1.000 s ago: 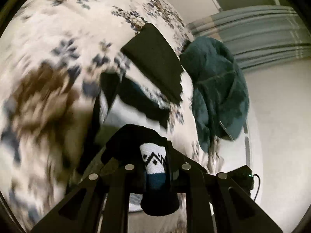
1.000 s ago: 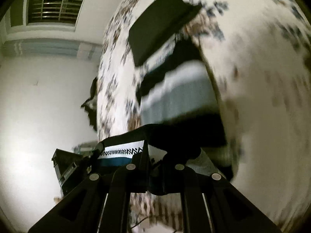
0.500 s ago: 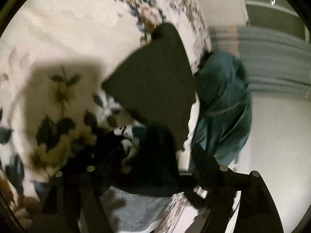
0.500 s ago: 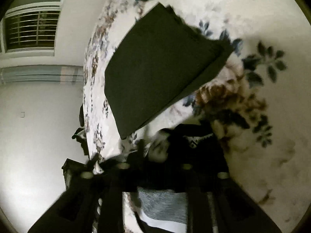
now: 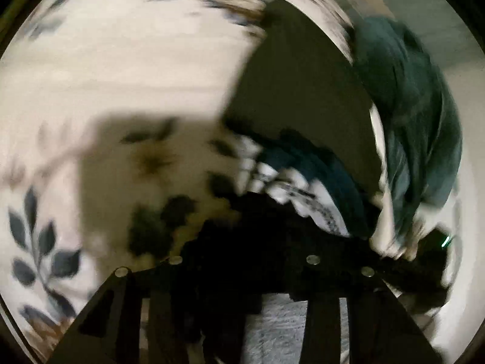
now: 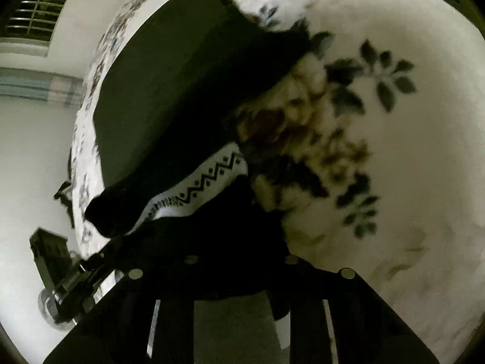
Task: Fold small clothes
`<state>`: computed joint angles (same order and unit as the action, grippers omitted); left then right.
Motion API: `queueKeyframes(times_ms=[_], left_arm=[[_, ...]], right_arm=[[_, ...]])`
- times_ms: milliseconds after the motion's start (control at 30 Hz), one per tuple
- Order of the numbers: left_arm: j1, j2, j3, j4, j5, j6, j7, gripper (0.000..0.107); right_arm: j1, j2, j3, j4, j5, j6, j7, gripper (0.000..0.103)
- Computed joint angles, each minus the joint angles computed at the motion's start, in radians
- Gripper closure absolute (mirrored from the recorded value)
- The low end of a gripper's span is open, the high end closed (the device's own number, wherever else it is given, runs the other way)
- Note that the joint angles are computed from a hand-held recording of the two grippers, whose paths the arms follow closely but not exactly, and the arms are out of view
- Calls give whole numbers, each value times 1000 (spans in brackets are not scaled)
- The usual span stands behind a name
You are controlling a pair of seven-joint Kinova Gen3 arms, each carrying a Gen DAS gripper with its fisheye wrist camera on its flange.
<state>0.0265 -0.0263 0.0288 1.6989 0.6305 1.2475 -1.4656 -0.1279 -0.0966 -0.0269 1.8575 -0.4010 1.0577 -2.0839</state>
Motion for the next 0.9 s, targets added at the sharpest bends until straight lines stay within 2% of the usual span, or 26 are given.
queueKeyframes(times_ms=[33,67,100,133,200,233,333,367,433,500,600,700,733,800,867,900], left_arm=[[-12,-19,-44,28,41,20,-2,67],[-33,-42,-80,57,75,51,-17,52],[-60,-76,-101,83,93,80,-30,43],[-81,-114,-118,108,108,102,-47,38],[-111,-206,-174,177,150,178,-96,38],[-132,-252,-180,210,170,199,-107,36],[-178,-391,-237,340,230,301,-99,35],[-184,-438,-260,386,242,341,-74,31],[-219,-530,-253,479,279,375,7,28],[-226,-612,-191,571,348,349,89,28],[-256,-712,-76,694,470,230,145,28],[-318,-709,63,741,571,108,107,28],[-346,-713,109,737,591,67,119,28],[-366,-749,154,711,587,-14,188,31],[-324,-734,165,655,536,-84,235,67],[-295,-710,164,622,502,-105,242,68]], right_arm=[[17,3,-12,-12,3,17,1,82],[41,7,-24,-21,-10,36,19,81],[84,7,-42,-28,-40,65,53,74],[129,5,-57,-28,-74,90,94,59],[169,-19,-39,-11,-141,129,175,42],[164,-32,-5,0,-178,152,216,36],[91,-43,134,22,-243,236,338,25],[60,-34,178,24,-249,263,379,22],[53,-1,213,21,-260,315,460,15],[107,45,186,18,-280,354,541,14],[221,151,90,23,-354,382,663,13],[199,251,68,16,-399,367,758,11],[198,275,60,19,-423,360,779,7],[199,281,39,34,-455,319,791,7],[192,250,23,64,-475,272,795,13],[186,242,18,71,-476,264,791,39]])
